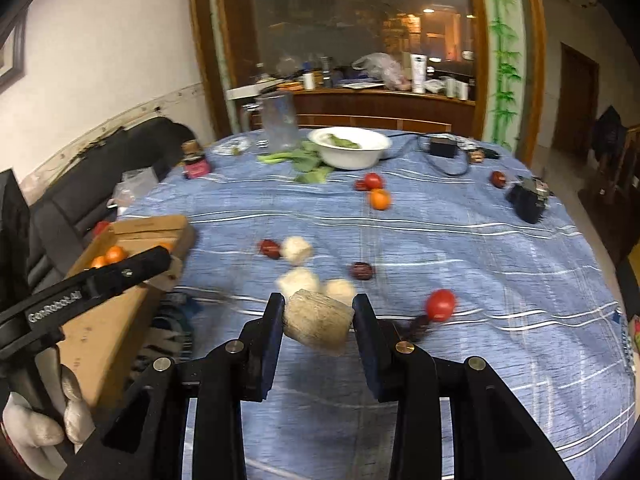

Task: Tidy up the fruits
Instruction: 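Place the rice cake in the tray with the left gripper while the right gripper places the yam chunk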

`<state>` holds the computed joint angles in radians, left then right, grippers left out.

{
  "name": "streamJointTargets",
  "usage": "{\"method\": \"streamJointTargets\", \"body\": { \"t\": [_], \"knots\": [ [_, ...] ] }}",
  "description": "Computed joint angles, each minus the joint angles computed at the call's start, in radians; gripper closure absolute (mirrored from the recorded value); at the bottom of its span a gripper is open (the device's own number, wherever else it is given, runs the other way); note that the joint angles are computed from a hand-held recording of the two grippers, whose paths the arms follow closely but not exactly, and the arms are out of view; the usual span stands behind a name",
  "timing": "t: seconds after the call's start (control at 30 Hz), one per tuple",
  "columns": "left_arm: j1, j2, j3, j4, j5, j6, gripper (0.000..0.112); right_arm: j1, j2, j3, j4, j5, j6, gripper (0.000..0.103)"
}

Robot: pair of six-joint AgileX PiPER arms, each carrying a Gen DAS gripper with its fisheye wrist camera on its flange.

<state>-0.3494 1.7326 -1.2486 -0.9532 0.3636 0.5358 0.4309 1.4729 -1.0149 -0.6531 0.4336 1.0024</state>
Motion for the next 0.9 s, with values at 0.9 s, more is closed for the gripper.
{"method": "streamJointTargets", "body": {
  "t": [0.9],
  "knots": [
    [0.353, 0.147, -0.176, 0.589, 0.277, -0.41, 0.078, 0.262, 0.787, -1.029, 0.42, 0.398, -0.538, 0.065]
  ]
}}
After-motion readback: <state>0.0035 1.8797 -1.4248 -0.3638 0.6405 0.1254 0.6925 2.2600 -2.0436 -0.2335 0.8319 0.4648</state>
